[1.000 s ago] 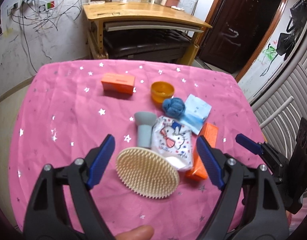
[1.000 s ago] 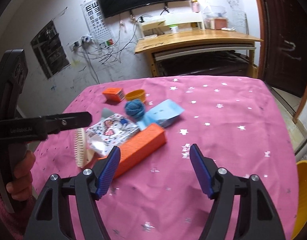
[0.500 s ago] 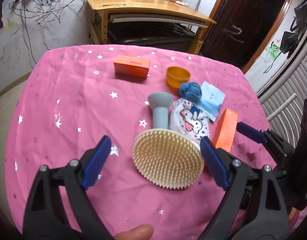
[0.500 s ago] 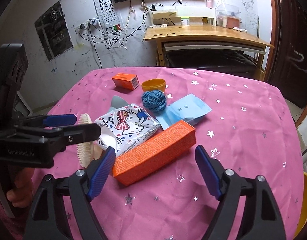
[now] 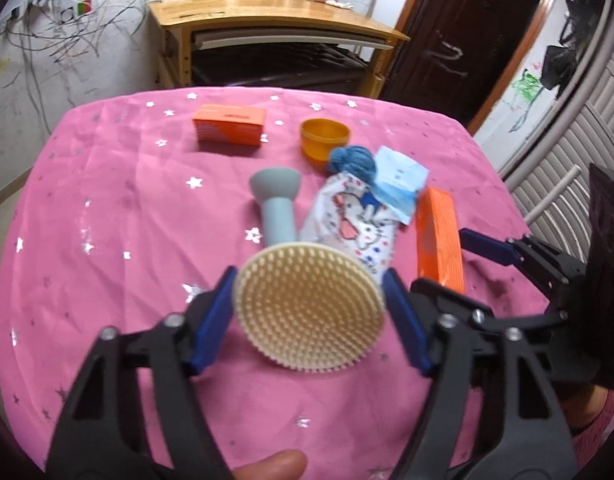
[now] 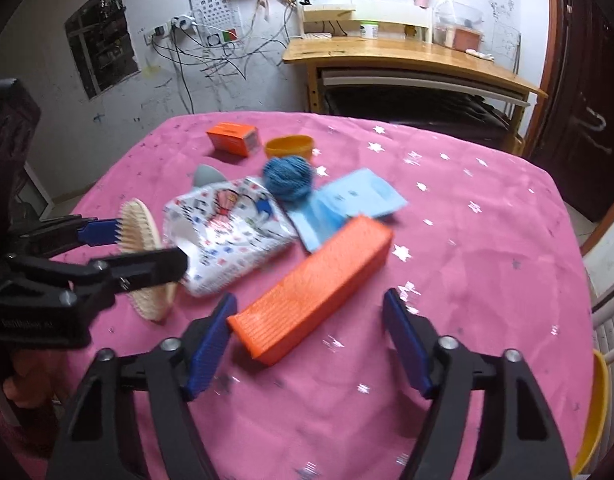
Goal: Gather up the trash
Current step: 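Grasp the beige round brush with the left tool while the right tool grasps the orange box, then carry brush and orange box to the yellow bin and open the right tool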
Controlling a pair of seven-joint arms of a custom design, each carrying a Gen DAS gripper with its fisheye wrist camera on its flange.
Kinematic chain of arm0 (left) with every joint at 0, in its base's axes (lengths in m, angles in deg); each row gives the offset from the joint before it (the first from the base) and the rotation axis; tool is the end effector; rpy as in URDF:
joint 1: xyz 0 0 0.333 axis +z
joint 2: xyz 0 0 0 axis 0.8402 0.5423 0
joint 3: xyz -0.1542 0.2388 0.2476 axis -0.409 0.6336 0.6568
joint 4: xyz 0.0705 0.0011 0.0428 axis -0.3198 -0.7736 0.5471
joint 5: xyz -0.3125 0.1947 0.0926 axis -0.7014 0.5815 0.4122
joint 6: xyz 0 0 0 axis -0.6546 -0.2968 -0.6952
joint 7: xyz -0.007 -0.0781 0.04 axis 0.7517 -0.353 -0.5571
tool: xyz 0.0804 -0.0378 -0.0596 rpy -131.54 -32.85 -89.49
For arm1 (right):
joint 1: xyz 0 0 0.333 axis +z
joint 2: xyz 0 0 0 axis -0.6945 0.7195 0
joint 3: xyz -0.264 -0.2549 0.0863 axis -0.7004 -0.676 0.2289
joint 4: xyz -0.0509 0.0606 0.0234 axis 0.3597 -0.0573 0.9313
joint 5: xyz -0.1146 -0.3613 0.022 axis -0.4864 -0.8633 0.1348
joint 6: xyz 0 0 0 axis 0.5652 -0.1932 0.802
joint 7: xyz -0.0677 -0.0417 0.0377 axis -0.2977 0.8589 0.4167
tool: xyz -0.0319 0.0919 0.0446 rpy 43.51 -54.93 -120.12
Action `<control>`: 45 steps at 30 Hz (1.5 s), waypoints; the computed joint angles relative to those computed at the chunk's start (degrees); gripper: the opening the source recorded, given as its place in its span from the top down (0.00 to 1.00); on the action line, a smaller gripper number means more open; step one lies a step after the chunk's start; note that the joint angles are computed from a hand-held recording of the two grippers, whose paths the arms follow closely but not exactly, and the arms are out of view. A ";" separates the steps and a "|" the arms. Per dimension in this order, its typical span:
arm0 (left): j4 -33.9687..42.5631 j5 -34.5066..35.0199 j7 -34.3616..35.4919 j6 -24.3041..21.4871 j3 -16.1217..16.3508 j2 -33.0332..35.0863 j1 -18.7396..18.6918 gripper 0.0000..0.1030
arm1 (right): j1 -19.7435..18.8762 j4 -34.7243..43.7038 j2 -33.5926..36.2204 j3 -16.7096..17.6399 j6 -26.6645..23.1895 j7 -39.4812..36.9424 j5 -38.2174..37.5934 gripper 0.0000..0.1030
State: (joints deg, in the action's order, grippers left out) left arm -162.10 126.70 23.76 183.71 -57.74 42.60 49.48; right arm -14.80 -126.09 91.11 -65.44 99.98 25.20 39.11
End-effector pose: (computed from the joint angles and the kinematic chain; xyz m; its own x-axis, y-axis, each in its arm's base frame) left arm 0.4484 -0.1994 0.4697 0.2253 -0.9459 0.2336 -0.7571 -0.3209 -0.5691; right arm 0.5421 0.3760 0.5026 0.7355 -0.6726 -0.0810 -0.5748 -0.5564 -0.6000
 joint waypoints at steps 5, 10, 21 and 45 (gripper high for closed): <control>-0.72 1.41 -1.00 2.28 0.15 -0.19 0.23 0.37 | -1.23 -1.18 -0.73 -0.28 0.17 -1.12 0.87 0.55; -1.13 3.85 -3.23 2.25 -0.72 -1.14 0.99 0.37 | -2.39 -1.85 -1.18 -0.27 1.03 -1.95 2.85 0.78; -0.53 6.93 -6.97 -0.55 -2.04 -4.00 1.28 0.37 | -5.84 -3.74 -3.63 1.23 2.53 -8.53 13.25 0.82; 0.75 8.05 -8.50 -2.48 -2.01 -3.42 -0.01 0.37 | -2.19 3.27 2.22 -1.67 -0.59 -0.54 1.00 0.84</control>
State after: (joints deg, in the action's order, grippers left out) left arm -161.35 134.75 15.25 181.23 -59.75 39.18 49.48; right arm -16.99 -122.82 93.33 -67.11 99.39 24.66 40.11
